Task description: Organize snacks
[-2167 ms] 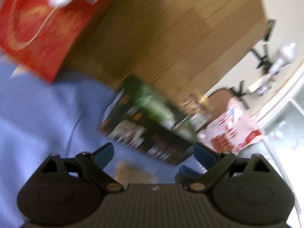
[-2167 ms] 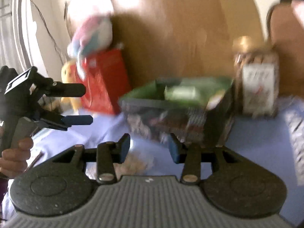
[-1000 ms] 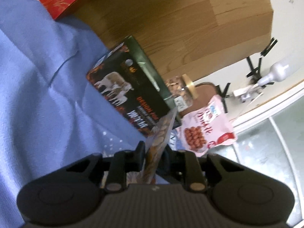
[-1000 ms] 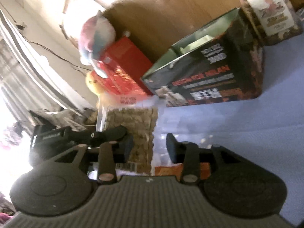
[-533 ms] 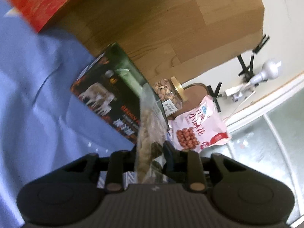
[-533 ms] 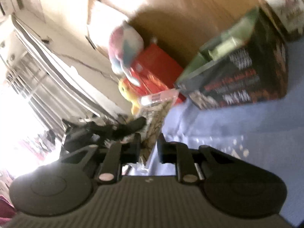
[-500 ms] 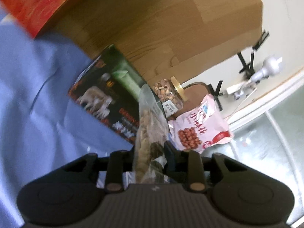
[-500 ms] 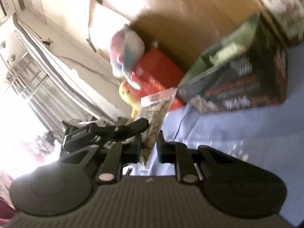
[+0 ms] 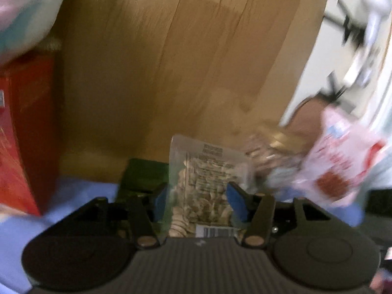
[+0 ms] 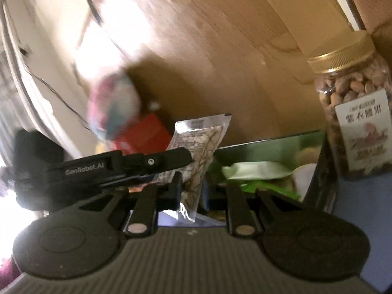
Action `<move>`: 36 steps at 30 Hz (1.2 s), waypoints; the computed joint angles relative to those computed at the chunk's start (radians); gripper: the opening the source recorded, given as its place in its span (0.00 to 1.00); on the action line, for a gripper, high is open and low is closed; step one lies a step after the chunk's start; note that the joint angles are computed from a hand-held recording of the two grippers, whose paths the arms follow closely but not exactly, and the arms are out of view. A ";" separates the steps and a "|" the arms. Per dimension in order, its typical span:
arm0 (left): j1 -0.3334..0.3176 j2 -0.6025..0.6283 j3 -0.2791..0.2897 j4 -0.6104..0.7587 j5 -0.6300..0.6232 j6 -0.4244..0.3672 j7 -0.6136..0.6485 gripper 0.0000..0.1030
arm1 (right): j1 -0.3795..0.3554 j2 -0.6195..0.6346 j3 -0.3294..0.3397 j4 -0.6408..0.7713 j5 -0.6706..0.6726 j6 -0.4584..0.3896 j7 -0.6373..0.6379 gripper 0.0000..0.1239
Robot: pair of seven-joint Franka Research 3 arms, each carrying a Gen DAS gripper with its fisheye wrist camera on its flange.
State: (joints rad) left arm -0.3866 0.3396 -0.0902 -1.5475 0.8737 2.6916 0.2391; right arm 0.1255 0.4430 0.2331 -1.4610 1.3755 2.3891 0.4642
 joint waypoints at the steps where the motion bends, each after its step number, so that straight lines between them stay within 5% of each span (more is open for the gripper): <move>1: -0.012 0.013 0.004 0.020 0.013 -0.050 0.013 0.53 | 0.020 0.001 -0.002 -0.004 -0.013 0.049 -0.031 0.20; 4: -0.047 0.015 0.026 0.029 0.089 -0.146 -0.038 0.63 | 0.044 -0.009 0.020 -0.046 0.041 0.191 -0.207 0.31; 6: -0.044 -0.006 0.026 -0.001 0.125 -0.136 -0.101 0.63 | 0.048 -0.034 0.033 -0.082 0.119 0.271 -0.349 0.41; 8: -0.040 -0.045 0.024 -0.049 0.170 -0.115 -0.192 0.63 | 0.034 -0.058 0.037 -0.108 0.246 0.286 -0.468 0.44; 11: -0.027 -0.128 0.003 -0.146 0.237 -0.092 -0.311 0.63 | 0.033 -0.080 0.006 -0.119 0.305 0.257 -0.439 0.44; 17: 0.023 -0.349 -0.079 -0.408 0.303 -0.040 -0.475 0.77 | -0.022 -0.212 -0.070 -0.284 0.177 -0.103 -0.208 0.44; 23: 0.077 -0.523 -0.149 -0.667 0.214 0.107 -0.614 0.77 | 0.009 -0.381 -0.138 -0.512 -0.009 -0.330 -0.269 0.49; 29: 0.138 -0.598 -0.251 -0.796 0.219 0.174 -0.755 0.82 | 0.134 -0.545 -0.145 -0.714 -0.121 -0.181 -0.506 0.50; 36: 0.175 -0.538 -0.309 -0.785 0.256 0.197 -0.797 0.76 | 0.199 -0.533 -0.158 -0.723 -0.143 -0.064 -0.443 0.48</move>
State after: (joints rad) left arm -0.2112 -0.1987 -0.3994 -2.3325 1.1294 2.8884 -0.5578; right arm 0.3250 -0.0895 0.0747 -2.1838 1.2330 2.3252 0.0211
